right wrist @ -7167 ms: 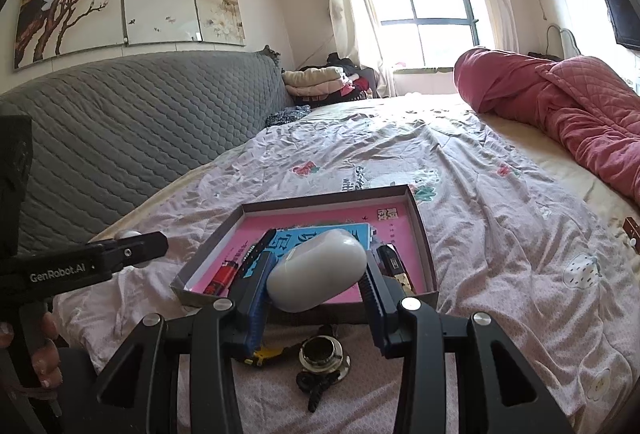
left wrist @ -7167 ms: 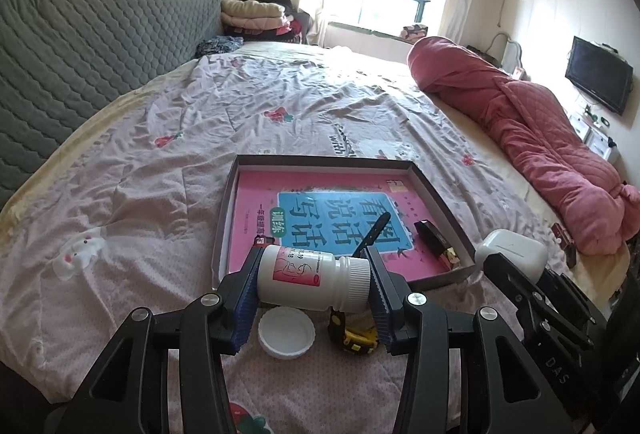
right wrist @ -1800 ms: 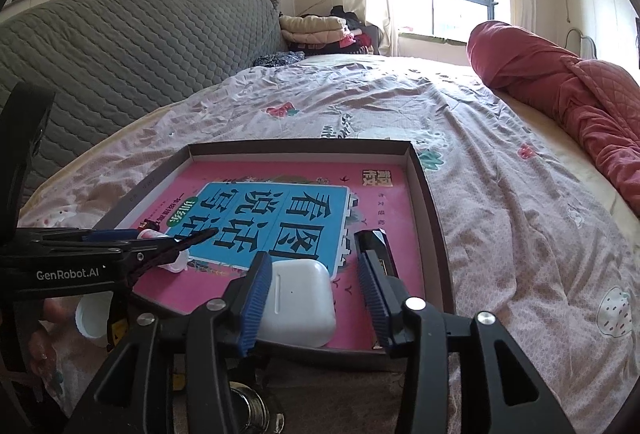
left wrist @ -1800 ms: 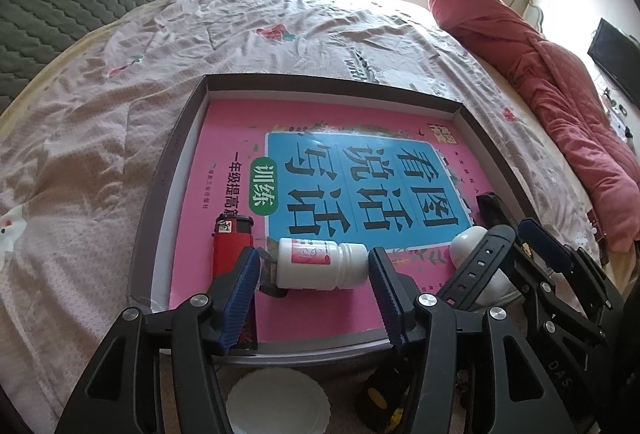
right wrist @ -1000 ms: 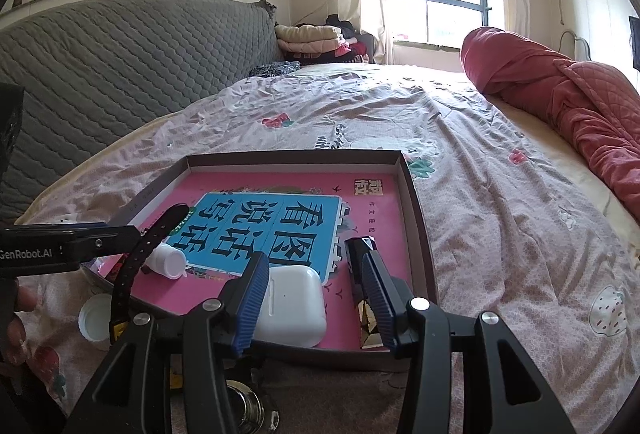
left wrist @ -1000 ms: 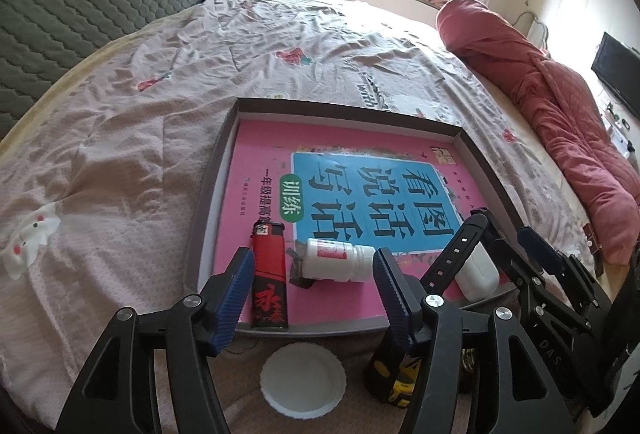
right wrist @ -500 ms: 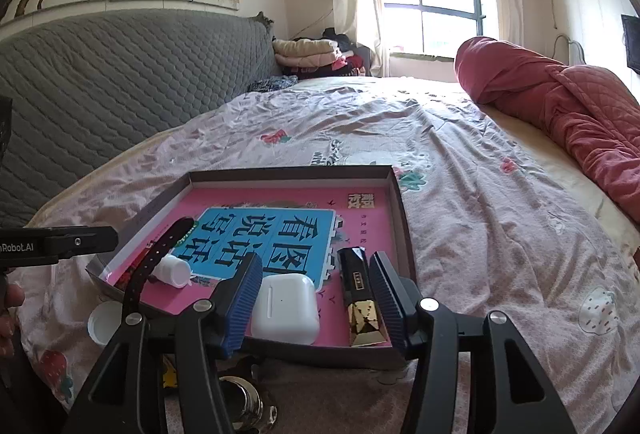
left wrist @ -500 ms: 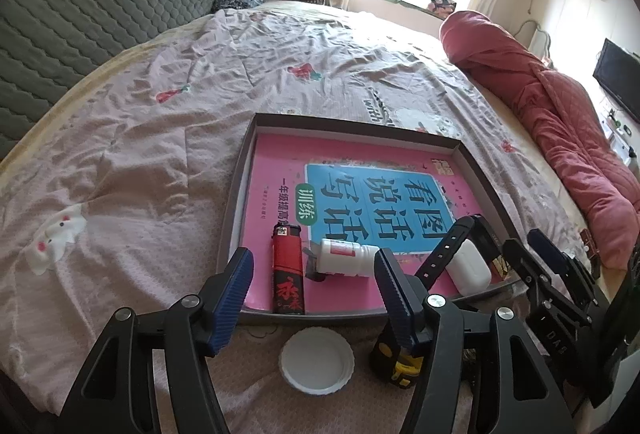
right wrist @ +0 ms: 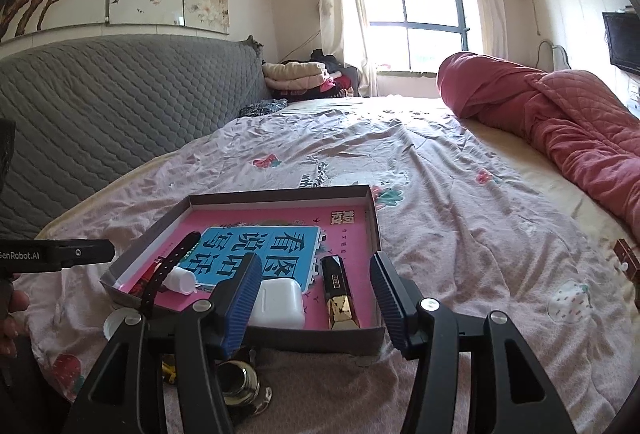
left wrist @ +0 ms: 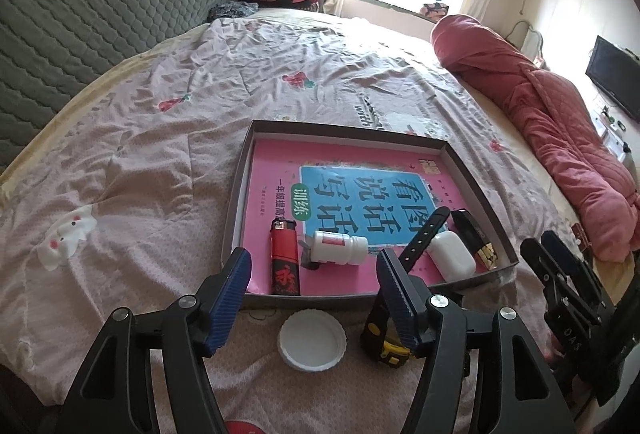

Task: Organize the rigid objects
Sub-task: 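Withdraw both open tools from the box toward the remaining items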

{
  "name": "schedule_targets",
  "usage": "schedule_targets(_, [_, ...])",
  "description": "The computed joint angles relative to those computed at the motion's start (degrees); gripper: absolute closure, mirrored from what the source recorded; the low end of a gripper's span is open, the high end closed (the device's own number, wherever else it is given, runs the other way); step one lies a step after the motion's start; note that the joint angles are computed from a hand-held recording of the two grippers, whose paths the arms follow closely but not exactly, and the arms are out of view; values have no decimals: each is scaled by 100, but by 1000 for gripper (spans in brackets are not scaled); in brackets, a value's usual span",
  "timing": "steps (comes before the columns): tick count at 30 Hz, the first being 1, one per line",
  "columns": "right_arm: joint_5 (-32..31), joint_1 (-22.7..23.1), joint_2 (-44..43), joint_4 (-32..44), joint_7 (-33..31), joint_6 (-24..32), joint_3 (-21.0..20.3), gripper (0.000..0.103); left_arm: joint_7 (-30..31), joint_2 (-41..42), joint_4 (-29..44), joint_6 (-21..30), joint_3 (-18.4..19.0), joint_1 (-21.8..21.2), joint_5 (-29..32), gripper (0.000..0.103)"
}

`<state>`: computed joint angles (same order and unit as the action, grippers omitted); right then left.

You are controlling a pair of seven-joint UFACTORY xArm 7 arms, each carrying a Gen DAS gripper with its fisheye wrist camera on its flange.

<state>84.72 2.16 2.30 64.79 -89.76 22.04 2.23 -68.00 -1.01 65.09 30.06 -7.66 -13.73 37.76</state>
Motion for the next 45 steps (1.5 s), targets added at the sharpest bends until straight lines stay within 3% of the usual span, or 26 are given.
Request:
schedule_targets(6, [-43, 49, -340, -348, 211, -80, -44, 47, -2, -148, -105, 22, -55, -5, 52, 35])
schedule_targets(24, [-969, 503, -1241, -1303, 1320, -257, -310, 47, 77, -741, -657, -113, -309, 225, -56, 35])
schedule_targets(30, [-1426, 653, -1420, -1489, 2179, -415, -375, 47, 138, -844, -816, -78, -443, 258, -96, 35])
schedule_targets(45, [-2149, 1110, -1746, -1833, 2744, -631, -593, 47, 234, -1046, -898, 50, -613, 230, -81, 34])
